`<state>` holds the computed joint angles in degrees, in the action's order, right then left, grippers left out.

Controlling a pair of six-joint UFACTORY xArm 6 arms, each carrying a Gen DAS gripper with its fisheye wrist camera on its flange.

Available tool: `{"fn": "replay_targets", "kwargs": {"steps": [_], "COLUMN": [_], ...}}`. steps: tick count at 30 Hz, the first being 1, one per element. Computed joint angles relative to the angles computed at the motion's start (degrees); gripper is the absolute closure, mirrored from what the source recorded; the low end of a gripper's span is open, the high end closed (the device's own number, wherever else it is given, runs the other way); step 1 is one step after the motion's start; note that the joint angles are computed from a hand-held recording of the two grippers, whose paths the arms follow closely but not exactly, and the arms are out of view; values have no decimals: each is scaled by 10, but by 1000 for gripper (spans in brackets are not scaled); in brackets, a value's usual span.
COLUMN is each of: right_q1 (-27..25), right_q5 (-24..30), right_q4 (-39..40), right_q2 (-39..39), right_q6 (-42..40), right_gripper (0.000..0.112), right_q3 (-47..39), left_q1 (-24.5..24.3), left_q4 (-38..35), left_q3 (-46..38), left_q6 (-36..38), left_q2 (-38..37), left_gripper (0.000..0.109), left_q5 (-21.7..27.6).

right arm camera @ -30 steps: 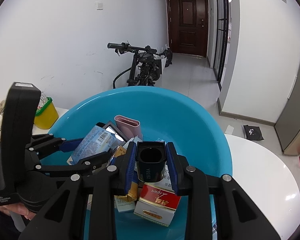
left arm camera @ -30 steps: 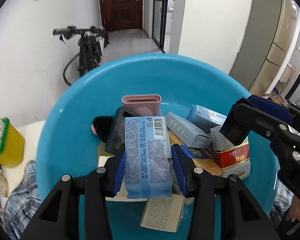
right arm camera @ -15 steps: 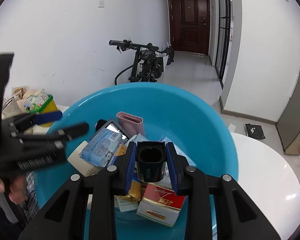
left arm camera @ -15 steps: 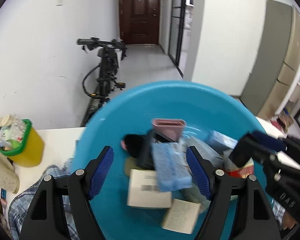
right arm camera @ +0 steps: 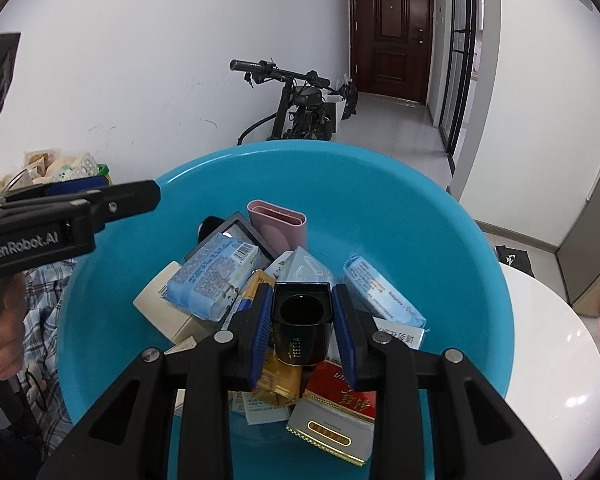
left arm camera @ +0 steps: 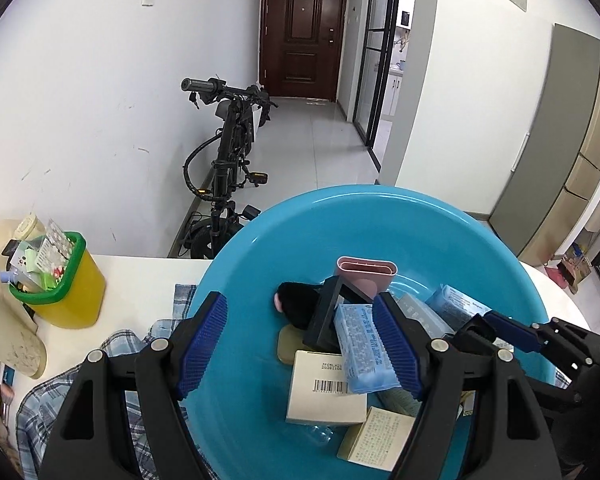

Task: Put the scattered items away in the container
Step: 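Open the right gripper to release the black cube into the basin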

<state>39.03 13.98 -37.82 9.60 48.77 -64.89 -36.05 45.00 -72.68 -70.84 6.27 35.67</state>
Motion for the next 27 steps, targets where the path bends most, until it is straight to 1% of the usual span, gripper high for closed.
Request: {"fn": "replay_targets", "kwargs": {"steps": [10,11,14,16,17,18,19,20,21,22,23,25,27], "right_q1": [-1,-1,2,1,0,-1,-2,-2,-1,1,2,2,1], "right_q5": [3,6,23,19,18,18,20,24,32,42,49,50,53], "right_q4": [-3,-9,-63,-74,-77,-83,-103,-134,-175,-208,-221,-216,-232], "right_q2": [-3,-4,-6,-8,-9,-10,-12,-13,-16,-18,-20,-23,-26], "right_q6": [9,14,57,65,69,77,96,126,164,195,204,194,212], "right_gripper": [84,84,84,82,79,66,50,44,41,41,41,34,29], "right_q3": [1,1,-6,-5,-4,-4,-5,-7,-9,-11,-12,-11,-11], "left_q1": [-6,-7,-10,-10,-9,-8,-8,-8,-8,-8,-8,-7,-8], "left_q4": [9,10,21,34,38,39,41,47,56,62,62,59,57], "left_q3": [-8,-9,-12,-11,-8,-6,-5,-3,-1,0,0,0,-2], "left_q6": [-3,-3,-13,-28,-32,-37,-41,-48,-59,-65,-65,-60,-58], "left_q2": [7,9,10,8,5,3,2,0,-3,-4,-5,-5,-2], "left_gripper": [31,31,31,31,31,31,28,26,25,25,25,25,25], "left_q5": [8,9,17,20,17,16,17,18,19,20,21,18,20]}}
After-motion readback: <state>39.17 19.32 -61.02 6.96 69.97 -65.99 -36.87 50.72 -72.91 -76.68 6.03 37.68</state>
